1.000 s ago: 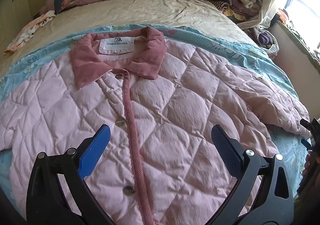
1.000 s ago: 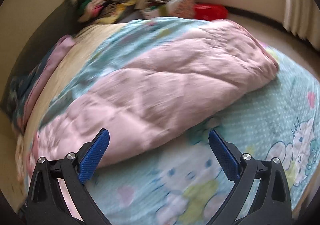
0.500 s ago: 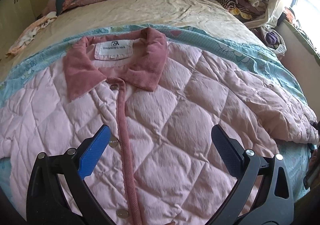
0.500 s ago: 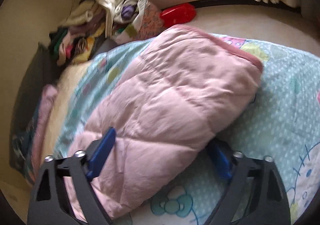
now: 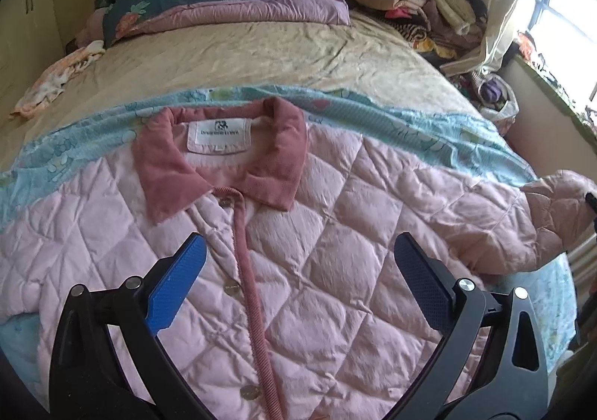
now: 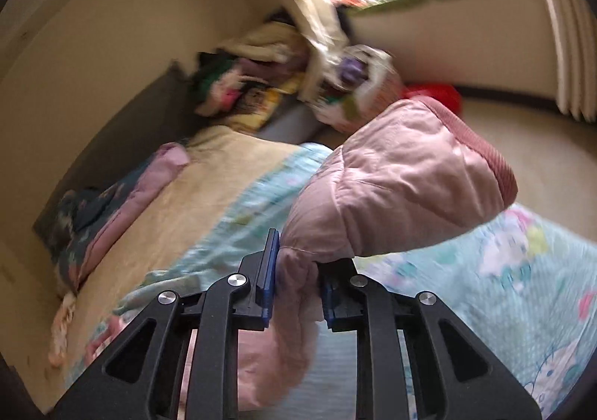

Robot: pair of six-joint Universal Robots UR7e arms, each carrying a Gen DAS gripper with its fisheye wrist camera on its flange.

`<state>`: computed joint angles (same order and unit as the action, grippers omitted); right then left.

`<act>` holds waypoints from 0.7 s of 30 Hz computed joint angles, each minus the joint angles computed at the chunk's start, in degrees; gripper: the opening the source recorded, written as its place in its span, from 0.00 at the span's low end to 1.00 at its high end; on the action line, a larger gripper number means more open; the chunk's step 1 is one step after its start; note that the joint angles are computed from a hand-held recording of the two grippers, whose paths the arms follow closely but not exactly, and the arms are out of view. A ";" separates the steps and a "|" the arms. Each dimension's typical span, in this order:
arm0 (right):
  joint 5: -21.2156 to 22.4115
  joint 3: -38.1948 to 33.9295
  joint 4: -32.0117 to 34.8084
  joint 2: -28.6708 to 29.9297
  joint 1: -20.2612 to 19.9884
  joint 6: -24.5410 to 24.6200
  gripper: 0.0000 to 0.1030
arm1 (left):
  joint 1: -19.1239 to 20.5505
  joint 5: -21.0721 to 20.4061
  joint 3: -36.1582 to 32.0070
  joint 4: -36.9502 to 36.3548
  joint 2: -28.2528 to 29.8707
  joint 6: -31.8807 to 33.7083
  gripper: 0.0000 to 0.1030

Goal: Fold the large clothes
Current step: 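Lift the held sleeve and carry it across the jacket body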

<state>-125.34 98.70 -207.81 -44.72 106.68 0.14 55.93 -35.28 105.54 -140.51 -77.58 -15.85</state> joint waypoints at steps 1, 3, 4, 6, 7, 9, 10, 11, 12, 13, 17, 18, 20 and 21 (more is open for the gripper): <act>0.03 -0.86 0.26 0.29 0.81 -1.18 0.18 | -0.13 -0.17 -0.09 0.39 -0.66 -0.06 0.92; 0.25 -3.19 1.60 1.08 2.68 -3.76 0.17 | -0.16 -0.97 -0.33 1.02 -1.57 0.00 0.92; 0.13 -4.61 2.51 1.63 3.70 -5.22 0.17 | -0.19 -1.25 -0.48 1.45 -2.14 0.07 0.92; 0.32 -6.81 3.65 2.63 5.30 -7.39 0.17 | -0.42 -0.59 -0.36 1.70 -3.01 0.27 0.92; 0.36 -8.01 4.25 3.22 6.15 -8.54 0.17 | -0.48 -0.47 -0.45 2.32 -3.56 0.25 0.92; 0.64 -10.32 5.38 4.45 7.71 -10.40 0.17 | -0.65 -0.08 -0.65 3.41 -4.48 0.00 0.92; 1.06 -11.23 5.91 4.94 8.47 -11.04 0.17 | -0.77 0.45 -0.62 3.60 -5.00 0.15 0.92; 1.26 -11.58 6.12 5.14 9.09 -11.48 0.17 | -0.90 1.09 -0.60 3.80 -5.44 0.15 0.92; 1.50 -12.61 6.50 5.88 9.98 -12.19 0.17 | -0.95 1.36 -0.60 3.88 -5.82 0.14 0.92; 1.70 -13.43 6.94 6.48 10.69 -12.72 0.17 | -0.92 1.67 -0.57 3.86 -6.51 0.05 0.92; 2.90 -15.62 8.42 8.39 12.78 -13.97 0.17 | -0.82 3.54 -0.47 4.36 -8.33 0.15 0.92; 3.33 -16.11 8.95 8.88 13.29 -13.95 0.17 | -0.78 4.02 -0.29 4.23 -8.78 0.33 0.92; 3.56 -18.03 10.27 10.31 14.14 -14.29 0.17 | -0.45 4.67 0.03 4.10 -9.94 0.52 0.92; 3.80 -18.64 10.78 10.88 14.58 -14.34 0.17 | -0.33 4.68 0.07 4.22 -10.36 0.48 0.92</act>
<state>-121.54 80.05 -197.03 -33.84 121.27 -14.20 55.60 -30.60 105.61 -136.29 -87.94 -15.36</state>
